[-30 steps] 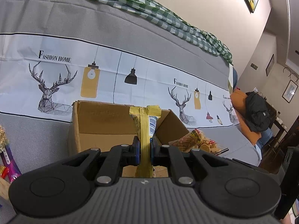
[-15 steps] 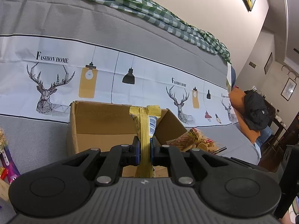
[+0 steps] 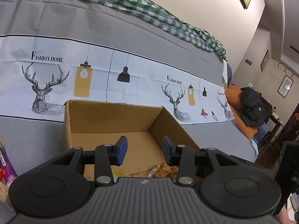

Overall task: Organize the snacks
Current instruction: 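Open the left tool to drop the yellow bar into the box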

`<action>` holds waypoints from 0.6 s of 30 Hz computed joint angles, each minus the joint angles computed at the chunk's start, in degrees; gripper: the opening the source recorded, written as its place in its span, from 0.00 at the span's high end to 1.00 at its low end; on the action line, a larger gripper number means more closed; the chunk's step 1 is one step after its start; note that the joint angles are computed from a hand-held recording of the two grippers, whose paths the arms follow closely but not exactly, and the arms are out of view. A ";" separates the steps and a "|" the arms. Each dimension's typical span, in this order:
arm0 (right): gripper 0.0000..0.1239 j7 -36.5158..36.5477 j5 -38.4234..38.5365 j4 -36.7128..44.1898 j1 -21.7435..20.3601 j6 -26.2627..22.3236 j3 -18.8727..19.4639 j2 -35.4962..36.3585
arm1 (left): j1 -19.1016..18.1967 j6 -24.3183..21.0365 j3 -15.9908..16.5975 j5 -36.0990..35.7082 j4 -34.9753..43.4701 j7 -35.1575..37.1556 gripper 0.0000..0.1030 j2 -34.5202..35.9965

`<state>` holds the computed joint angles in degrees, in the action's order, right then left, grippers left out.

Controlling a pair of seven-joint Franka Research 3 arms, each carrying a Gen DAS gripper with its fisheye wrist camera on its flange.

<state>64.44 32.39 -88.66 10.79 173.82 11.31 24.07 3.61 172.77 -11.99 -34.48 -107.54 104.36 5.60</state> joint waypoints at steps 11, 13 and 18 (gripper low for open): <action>0.51 4.68 -4.07 0.09 2.46 1.54 -2.63 0.45 | -0.10 2.73 -1.13 -8.10 -1.47 10.96 0.72 -1.02; 0.51 7.07 -5.11 -0.10 3.68 2.07 -4.08 0.49 | -0.59 4.05 -0.68 -7.16 -3.04 11.63 0.74 -1.92; 0.51 12.05 -6.19 -1.17 4.39 5.74 -4.30 0.42 | -1.46 -1.70 2.14 -13.26 -5.41 18.38 0.78 -6.27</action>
<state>76.49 26.21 -89.83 15.18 179.56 7.01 24.50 2.15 171.07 -9.86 -47.74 -112.95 122.73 -0.66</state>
